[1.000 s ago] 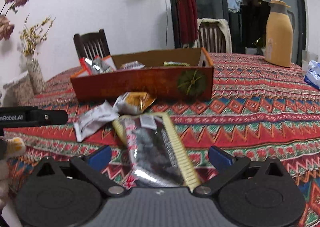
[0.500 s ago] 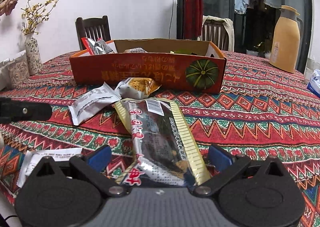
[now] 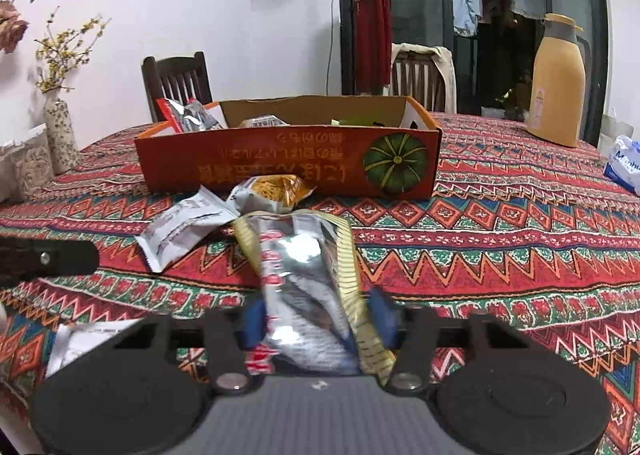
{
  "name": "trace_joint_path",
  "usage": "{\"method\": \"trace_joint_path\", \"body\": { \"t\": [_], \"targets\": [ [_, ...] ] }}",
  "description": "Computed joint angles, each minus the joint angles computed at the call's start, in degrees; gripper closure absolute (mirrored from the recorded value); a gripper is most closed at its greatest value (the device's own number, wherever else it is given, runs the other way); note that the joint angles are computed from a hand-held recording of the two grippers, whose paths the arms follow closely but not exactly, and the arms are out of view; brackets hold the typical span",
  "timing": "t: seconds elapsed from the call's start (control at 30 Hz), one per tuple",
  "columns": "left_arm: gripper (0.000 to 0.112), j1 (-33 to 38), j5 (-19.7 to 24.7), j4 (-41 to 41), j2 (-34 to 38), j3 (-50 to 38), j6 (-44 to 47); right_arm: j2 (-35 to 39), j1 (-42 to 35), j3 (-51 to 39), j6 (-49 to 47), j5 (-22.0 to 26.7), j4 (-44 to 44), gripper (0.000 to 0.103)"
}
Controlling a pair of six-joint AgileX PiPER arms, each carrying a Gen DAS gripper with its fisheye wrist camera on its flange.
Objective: Organize snacks
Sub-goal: 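Grasp the silver-wrapped bar with the right tool, then grasp a white cookie sachet with the left tool while the right holds the silver bar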
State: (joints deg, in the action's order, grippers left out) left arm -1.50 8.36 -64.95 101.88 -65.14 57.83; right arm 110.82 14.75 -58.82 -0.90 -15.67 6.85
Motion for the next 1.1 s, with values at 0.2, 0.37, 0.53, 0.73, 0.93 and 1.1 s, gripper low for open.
{"method": "trace_joint_path", "body": {
  "t": [0.2,0.37,0.53,0.73,0.93,1.1],
  "targets": [
    [0.009,0.1,-0.2,1.5,0.1,-0.1,-1.3,-2.1,2.7,6.2,-8.5,-8.2,7.7,0.073],
    [0.009,-0.2,-0.2,-0.8,-0.5,0.3,1.8,-3.7,3.0,9.6,-9.0,-11.9,7.8,0.075],
    [0.009,-0.4,-0.1,-0.9,-1.1,0.9,3.6,-4.6,2.3,11.9,-7.4,-14.2,7.3,0.075],
    [0.009,0.3,5.3,-4.9,-1.4,2.0,11.4,-6.1,1.5,14.6,-6.8,-17.2,7.1,0.075],
    [0.009,-1.7,6.3,-3.7,-1.3,3.4,15.6,-6.8,0.6,16.5,-4.9,-18.7,5.5,0.075],
    [0.009,-3.9,3.9,-2.6,0.2,3.6,15.6,-7.3,0.0,17.6,-3.0,-19.4,3.2,0.075]
  ]
}}
